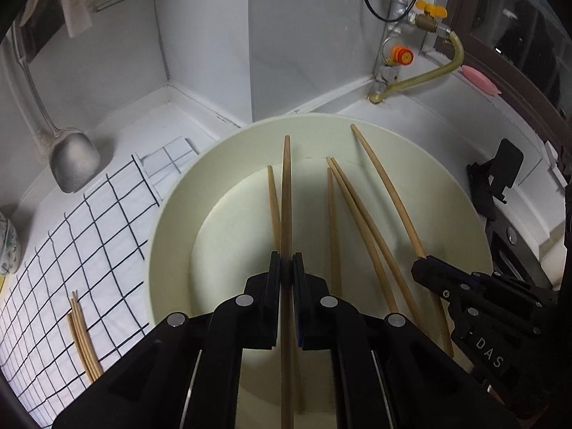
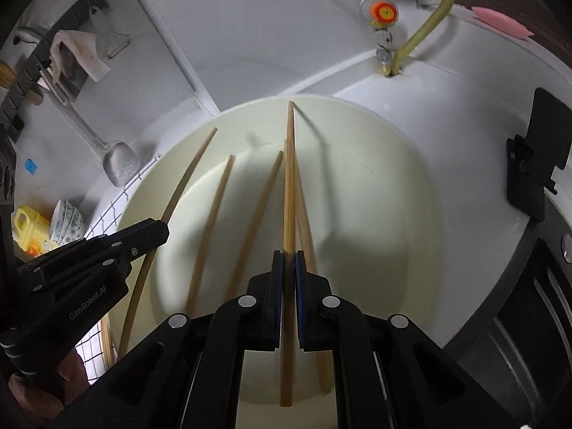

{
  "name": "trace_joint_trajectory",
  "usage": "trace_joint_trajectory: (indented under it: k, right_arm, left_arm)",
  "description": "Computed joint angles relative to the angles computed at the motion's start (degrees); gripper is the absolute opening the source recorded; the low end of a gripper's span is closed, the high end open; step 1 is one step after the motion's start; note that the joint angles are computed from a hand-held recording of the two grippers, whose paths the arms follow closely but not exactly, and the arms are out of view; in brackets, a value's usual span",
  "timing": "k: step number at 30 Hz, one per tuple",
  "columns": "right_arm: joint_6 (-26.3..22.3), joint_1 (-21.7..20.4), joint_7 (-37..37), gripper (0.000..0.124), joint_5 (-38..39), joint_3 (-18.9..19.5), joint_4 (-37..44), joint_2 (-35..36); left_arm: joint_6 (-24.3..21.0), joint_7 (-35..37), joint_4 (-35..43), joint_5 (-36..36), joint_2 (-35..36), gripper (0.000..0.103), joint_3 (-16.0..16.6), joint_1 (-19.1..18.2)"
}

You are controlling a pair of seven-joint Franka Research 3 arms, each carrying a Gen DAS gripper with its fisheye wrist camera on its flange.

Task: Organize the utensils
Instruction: 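Lift both held chopsticks and carry them over the cream basin, then open the left tool into the basin while the right tool releases its chopstick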

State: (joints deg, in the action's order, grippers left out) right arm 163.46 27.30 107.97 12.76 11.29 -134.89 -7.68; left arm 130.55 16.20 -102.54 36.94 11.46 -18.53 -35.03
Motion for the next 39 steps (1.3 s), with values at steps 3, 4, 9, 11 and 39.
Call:
trace_joint_trajectory:
  k: [3, 4, 9, 11, 39]
  right_arm:
    - [-1.05, 0.0, 0.13, 0.007, 0.04, -0.08, 1.06, 1.33]
    - [-1.62, 0.05, 0.15, 0.007, -0.05, -0.08, 1.51, 1.83]
    - [-3.11, 0.4, 0.48, 0.007, -0.48, -0.18, 3.01, 3.46]
    - [-4.01, 0.46, 0.94, 0.007, -1.19, -0.18, 3.69, 4.07]
    - [-1.45, 0.18, 6.03, 0.048, -5.08, 1.47, -3.16, -6.31]
  left_arm:
    - [0.53, 1.29, 0.21, -0.79, 0.71, 0.008, 0.06, 0.35]
    - [0.83, 1.68, 0.19, -1.16, 0.9, 0.008, 0.09, 0.49]
    - [1.6, 3.47, 0.37, -3.07, 1.99, 0.008, 0.32, 0.91]
    - [1.86, 4.12, 0.1, -3.85, 2.02, 0.008, 0.37, 1.05]
    - [-1.93, -7.64, -10.53, 0.28, -11.52, 0.071, -2.66, 2.57]
